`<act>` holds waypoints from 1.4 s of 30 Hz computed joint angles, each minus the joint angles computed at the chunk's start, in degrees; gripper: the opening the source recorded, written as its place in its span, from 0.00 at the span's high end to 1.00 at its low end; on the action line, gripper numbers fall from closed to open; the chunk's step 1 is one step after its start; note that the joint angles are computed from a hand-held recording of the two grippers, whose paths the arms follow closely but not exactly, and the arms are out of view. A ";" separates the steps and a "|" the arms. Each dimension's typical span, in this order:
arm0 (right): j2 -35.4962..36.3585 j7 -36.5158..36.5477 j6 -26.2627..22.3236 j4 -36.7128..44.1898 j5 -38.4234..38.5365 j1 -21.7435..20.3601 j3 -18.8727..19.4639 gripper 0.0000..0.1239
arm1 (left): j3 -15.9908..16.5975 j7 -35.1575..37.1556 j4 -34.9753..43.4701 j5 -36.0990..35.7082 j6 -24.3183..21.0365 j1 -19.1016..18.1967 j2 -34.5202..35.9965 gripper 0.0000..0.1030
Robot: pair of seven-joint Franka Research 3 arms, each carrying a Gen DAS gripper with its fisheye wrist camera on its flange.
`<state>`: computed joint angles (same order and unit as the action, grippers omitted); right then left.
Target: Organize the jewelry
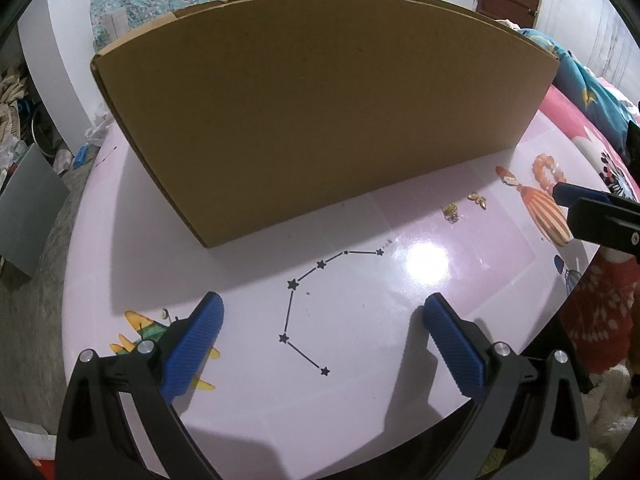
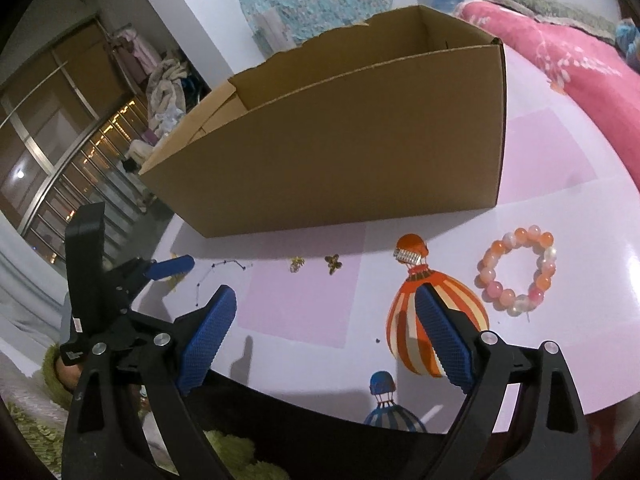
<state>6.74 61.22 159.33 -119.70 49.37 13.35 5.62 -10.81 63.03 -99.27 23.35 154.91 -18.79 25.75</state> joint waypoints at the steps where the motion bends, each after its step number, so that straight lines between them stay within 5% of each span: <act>1: 0.07 -0.44 0.10 0.14 0.37 -0.05 0.06 0.33 | 0.35 -0.44 0.69 0.16 -0.25 -0.17 0.46 0.04; 11: 1.02 -3.08 2.46 0.76 2.47 -0.24 0.64 0.53 | -0.01 3.09 3.85 3.85 8.21 -1.21 2.67 0.13; 17: 1.47 -3.92 2.61 1.22 4.70 -0.79 0.65 0.58 | -4.87 15.08 8.19 -1.41 7.31 0.88 6.44 0.42; 25: 1.97 -4.01 1.91 1.58 5.79 -0.98 0.82 0.60 | -5.40 21.64 13.72 -6.78 2.94 -0.41 10.51 0.76; 42: 1.94 -3.97 1.71 1.56 5.38 -1.21 0.62 0.62 | -2.45 22.05 13.97 -6.22 2.49 -3.39 10.50 0.98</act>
<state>8.68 57.25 161.04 -118.15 54.76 12.14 6.24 -13.27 85.08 -85.30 17.13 157.40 -22.18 36.25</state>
